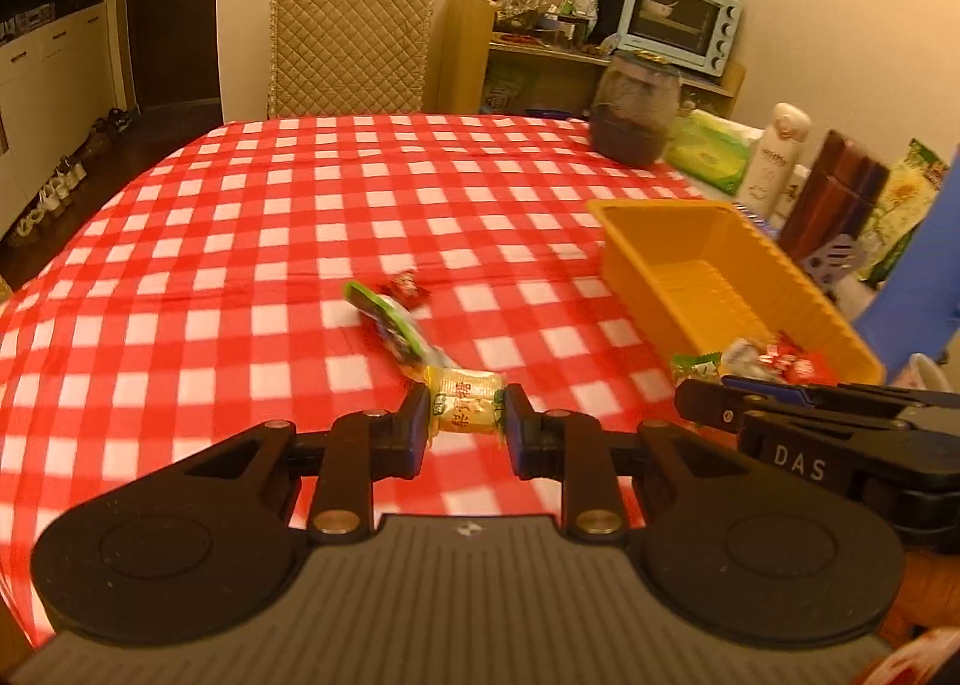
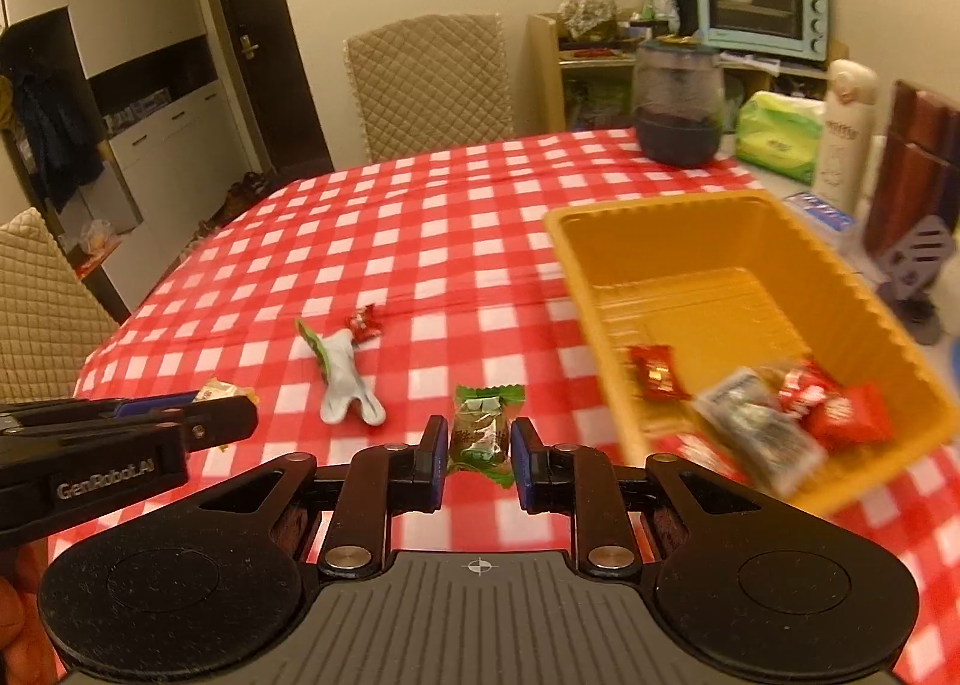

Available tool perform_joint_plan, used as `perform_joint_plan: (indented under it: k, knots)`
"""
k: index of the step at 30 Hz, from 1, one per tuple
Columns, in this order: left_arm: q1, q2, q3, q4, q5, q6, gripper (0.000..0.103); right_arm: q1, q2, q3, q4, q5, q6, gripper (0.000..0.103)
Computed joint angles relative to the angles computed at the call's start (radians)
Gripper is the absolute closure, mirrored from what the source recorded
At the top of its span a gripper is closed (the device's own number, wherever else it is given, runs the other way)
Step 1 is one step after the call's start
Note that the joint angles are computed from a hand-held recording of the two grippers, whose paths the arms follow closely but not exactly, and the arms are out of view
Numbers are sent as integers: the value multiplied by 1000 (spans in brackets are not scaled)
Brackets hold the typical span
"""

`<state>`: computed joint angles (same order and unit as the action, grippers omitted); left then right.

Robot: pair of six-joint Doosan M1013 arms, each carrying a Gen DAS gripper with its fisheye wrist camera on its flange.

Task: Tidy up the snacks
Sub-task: 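Carry the green candy and yellow candy over the orange tray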

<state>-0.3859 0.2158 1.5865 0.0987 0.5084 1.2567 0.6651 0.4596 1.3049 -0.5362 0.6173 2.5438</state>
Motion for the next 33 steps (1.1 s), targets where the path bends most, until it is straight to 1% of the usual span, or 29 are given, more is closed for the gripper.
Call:
perform_joint_plan:
  k: [7, 11, 16, 25, 33]
  knots:
    - [-56, -41, 24, 30, 12, -60, 80, 4, -73, 74, -38, 34, 48, 80]
    - [-82, -45, 20, 23, 19, -51, 80, 6, -111, 113, -91, 47, 82, 80]
    - [-108, -41, 3, 2, 19, -20, 80, -3, -143, 145, -124, 59, 125, 80]
    - [-135, -25, -33, -23, 23, 16, 80, -17, -178, 179, -166, 59, 179, 80]
    - [-143, 6, -77, -65, 24, 63, 80, -42, -196, 194, -176, 48, 207, 80]
